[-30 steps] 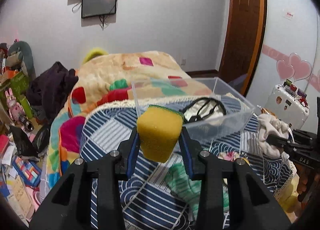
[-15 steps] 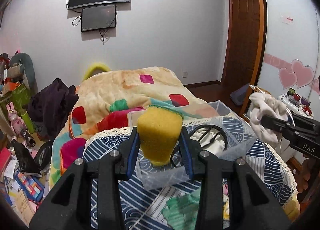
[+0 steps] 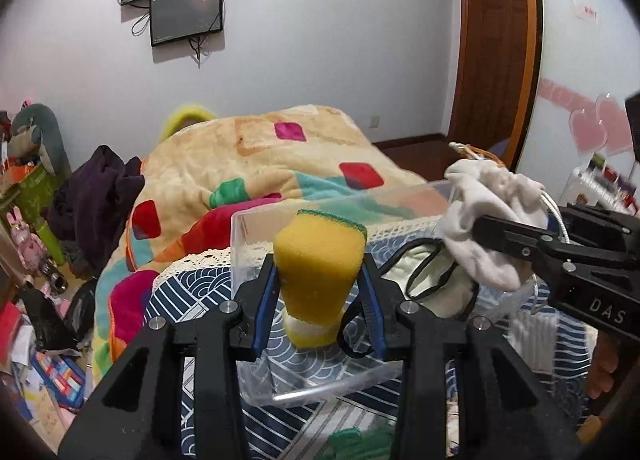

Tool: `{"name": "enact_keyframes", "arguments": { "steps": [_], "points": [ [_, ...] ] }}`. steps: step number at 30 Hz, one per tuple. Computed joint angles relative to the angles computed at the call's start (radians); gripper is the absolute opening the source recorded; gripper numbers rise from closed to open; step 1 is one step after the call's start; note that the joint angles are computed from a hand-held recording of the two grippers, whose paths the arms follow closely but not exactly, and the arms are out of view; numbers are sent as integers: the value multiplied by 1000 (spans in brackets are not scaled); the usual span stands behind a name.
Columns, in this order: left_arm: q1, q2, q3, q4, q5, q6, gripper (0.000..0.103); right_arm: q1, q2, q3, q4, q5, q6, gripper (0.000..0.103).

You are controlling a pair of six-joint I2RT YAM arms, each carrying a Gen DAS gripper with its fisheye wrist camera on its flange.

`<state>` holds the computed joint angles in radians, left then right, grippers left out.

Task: Organize soft objects
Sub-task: 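Lower the sponge into the clear box with the left tool while the right tool releases the pouch inside, then grasp the green knit glove with the left tool while the right tool grasps the floral yellow cloth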

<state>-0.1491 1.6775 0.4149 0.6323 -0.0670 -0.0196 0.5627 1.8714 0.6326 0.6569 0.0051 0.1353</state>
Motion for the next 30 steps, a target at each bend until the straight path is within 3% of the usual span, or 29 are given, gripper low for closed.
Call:
{"name": "enact_keyframes", "arguments": {
  "steps": [5, 13, 17, 19, 24, 30],
  "points": [
    [-10, 76, 46, -10, 5, 4, 39, -19, 72, 75, -68, -83, 17, 29],
    [-29, 127, 77, -22, -10, 13, 41, 0, 133, 131, -137, -55, -13, 29],
    [-9, 129, 86, -44, 23, -7, 59, -7, 139, 139, -159, -46, -25, 29],
    [0, 125, 79, -40, 37, -14, 62, -7, 138, 140, -168, -30, -34, 32],
    [15, 87, 47, -38, 61, -15, 66, -9, 101, 100, -147, 12, -38, 58],
    [41, -15, -21, -41, 108, -20, 73, -6, 28, 25, -92, 61, -57, 76]
  ]
}}
